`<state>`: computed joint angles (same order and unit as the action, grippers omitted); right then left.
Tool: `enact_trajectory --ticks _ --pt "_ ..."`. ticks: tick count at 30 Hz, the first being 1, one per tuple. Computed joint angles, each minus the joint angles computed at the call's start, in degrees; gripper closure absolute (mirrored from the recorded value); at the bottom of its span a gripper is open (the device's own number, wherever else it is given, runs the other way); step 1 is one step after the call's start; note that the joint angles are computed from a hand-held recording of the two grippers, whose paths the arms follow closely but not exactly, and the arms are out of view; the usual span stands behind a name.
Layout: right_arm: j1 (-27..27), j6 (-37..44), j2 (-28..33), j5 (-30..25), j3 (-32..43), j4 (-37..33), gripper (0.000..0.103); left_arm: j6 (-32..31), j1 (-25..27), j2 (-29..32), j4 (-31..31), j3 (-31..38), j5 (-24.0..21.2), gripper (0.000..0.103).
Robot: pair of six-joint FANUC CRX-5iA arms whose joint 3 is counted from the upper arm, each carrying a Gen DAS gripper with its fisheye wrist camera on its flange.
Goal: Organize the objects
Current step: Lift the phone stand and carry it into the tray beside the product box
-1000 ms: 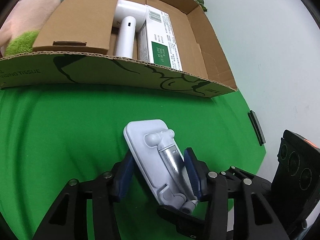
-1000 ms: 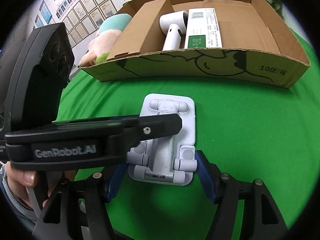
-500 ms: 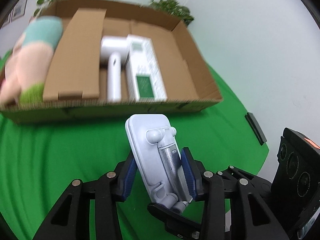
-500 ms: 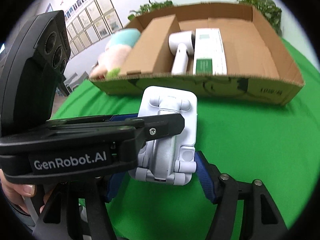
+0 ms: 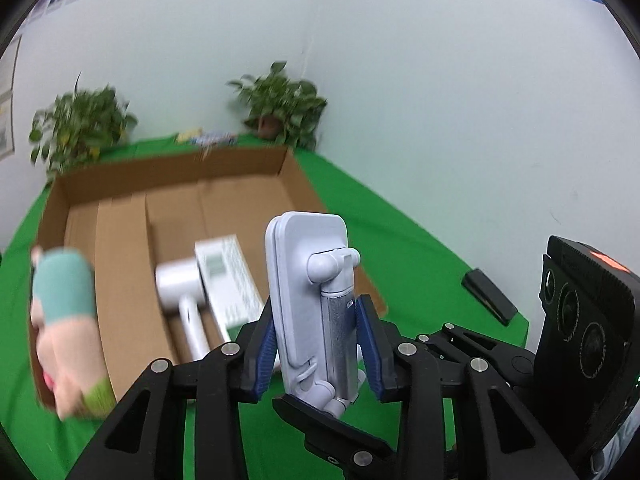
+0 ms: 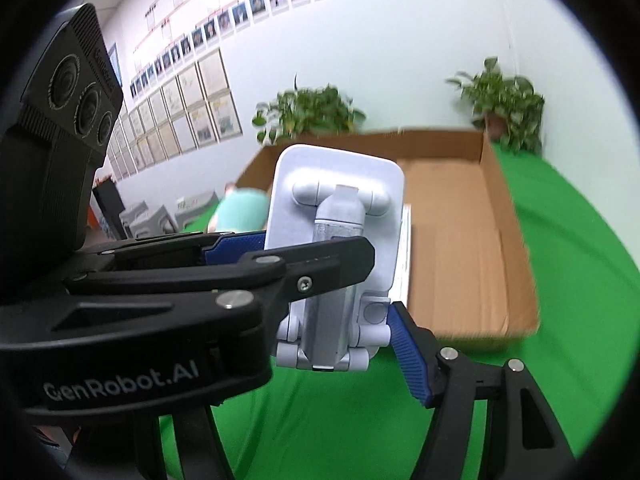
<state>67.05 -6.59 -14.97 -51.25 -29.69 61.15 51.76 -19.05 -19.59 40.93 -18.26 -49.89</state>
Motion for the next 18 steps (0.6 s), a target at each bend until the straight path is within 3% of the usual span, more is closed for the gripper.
enact_trajectory --ticks 4,10,18 --pt "-3.48 2.69 0.08 1.33 1.60 0.42 0.038 0.20 -1.61 4.24 -0.59 6.14 -0.03 0.069" --pt "-8.85 11.22 2.04 3.40 7.34 -4.76 0.038 2.33 -2.66 10.29 -1.91 14.89 -0.53 0.070" --pt "-13.50 20.34 4.80 4.71 12.86 -12.27 0.038 7.96 -3.11 20.87 -5.34 28.61 -5.89 0.070"
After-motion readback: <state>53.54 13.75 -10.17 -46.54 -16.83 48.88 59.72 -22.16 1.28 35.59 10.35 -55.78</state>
